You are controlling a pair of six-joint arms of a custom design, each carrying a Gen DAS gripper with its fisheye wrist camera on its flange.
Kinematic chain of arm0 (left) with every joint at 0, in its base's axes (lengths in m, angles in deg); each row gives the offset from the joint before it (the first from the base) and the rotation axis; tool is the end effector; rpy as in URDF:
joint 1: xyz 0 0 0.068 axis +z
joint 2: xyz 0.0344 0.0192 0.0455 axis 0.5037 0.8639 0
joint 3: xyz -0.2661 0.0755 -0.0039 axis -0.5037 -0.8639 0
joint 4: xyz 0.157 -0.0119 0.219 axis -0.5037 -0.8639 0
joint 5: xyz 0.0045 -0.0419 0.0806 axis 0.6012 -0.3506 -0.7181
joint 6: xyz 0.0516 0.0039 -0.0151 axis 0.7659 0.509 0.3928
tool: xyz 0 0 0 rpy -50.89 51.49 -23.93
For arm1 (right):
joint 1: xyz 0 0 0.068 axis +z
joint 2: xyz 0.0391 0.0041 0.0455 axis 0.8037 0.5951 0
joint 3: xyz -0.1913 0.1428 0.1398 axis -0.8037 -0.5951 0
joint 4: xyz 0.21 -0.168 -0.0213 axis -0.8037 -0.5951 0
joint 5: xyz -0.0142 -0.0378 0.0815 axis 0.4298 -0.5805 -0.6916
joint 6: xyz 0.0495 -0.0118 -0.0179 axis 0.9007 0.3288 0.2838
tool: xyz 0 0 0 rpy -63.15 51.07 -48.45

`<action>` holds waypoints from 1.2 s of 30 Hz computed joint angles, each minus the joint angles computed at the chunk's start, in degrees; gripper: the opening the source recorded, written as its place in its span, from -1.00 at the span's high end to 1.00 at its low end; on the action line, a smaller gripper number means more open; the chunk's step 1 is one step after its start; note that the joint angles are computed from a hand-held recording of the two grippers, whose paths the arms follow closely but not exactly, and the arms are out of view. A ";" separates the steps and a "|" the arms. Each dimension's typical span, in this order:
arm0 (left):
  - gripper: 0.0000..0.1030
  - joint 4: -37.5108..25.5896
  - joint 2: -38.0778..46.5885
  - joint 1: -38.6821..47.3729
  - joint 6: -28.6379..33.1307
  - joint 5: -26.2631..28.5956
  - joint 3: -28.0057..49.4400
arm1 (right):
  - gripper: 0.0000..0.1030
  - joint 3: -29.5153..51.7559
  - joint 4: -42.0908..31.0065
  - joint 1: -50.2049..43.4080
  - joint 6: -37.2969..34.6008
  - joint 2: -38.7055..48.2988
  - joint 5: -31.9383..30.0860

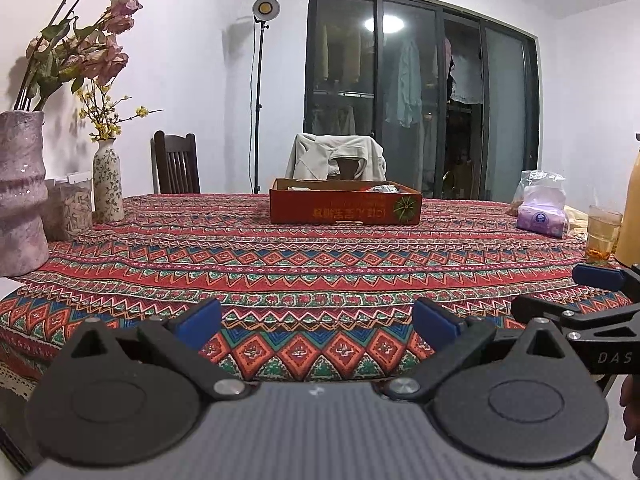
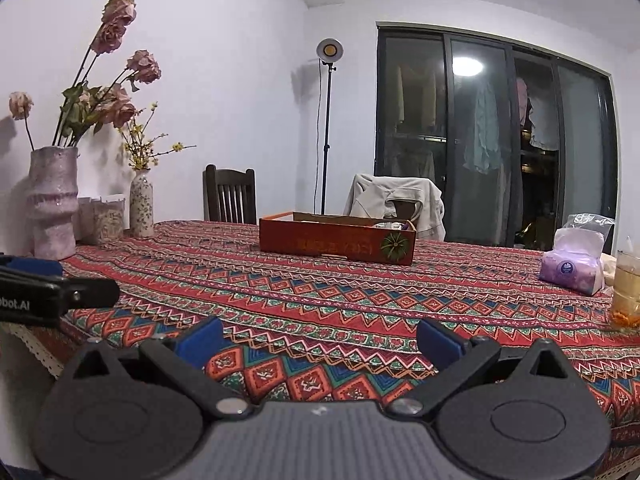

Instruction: Organize snacks

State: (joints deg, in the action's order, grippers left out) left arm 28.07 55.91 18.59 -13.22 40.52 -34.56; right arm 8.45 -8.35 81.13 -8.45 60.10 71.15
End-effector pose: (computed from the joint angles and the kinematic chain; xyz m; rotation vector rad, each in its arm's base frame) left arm 0.1854 -0.0288 0.1557 -0.0910 1.8766 0.0349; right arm 0.2477 0.1267 0.1382 -0.3885 1.7764 0.2700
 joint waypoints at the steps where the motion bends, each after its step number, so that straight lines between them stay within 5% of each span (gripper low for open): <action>1: -1.00 0.01 0.01 0.02 -0.02 0.02 0.02 | -1.00 -0.05 0.01 -0.04 0.01 -0.10 -0.09; 36: -1.00 -1.26 -1.84 -0.12 0.01 -0.39 0.20 | -1.00 -0.94 0.41 -1.37 0.51 -0.59 -0.97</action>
